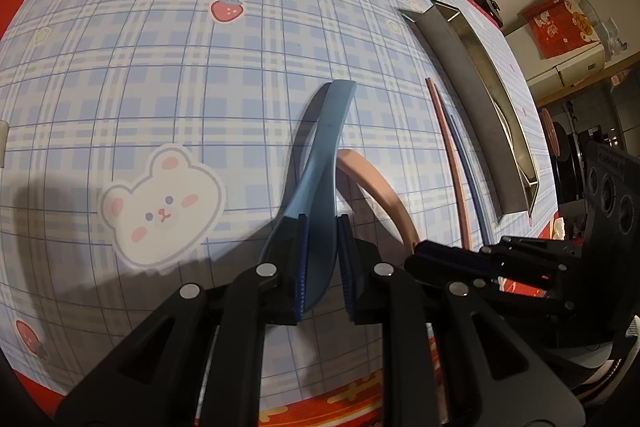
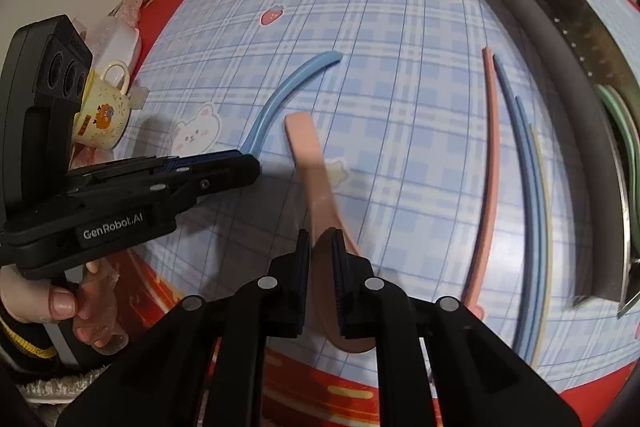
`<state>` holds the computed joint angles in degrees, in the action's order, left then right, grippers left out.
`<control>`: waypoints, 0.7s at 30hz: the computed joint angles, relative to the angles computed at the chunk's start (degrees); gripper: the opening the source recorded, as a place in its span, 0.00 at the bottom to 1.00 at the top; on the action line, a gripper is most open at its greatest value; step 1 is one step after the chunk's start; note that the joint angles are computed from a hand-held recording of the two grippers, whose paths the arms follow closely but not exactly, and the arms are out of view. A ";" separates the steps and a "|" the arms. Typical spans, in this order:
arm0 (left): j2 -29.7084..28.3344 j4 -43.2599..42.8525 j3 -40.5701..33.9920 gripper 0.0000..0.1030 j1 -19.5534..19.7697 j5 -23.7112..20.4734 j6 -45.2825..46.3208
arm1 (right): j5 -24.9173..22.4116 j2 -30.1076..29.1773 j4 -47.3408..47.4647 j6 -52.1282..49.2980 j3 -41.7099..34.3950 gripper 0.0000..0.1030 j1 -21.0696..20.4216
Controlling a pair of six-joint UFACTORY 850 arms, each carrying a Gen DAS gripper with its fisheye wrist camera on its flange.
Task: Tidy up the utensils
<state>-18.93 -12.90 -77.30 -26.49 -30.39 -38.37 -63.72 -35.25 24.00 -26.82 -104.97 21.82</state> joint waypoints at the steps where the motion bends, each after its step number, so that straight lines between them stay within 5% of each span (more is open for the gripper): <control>1: 0.00 -0.12 0.01 0.19 0.03 0.01 0.14 | 0.25 -0.01 0.16 -0.09 -0.11 0.12 -0.05; 5: 0.02 -0.45 0.05 0.19 0.16 0.00 0.64 | 1.06 -0.08 0.74 -0.23 -0.65 0.21 -0.39; 13: -0.58 0.75 -0.85 0.19 -0.08 -0.91 0.48 | 0.86 0.09 -1.28 -1.42 1.08 0.23 0.30; 21: -2.86 9.50 -4.45 0.19 -1.98 -4.70 -2.10 | 1.11 1.34 -0.24 -3.89 2.78 0.06 0.60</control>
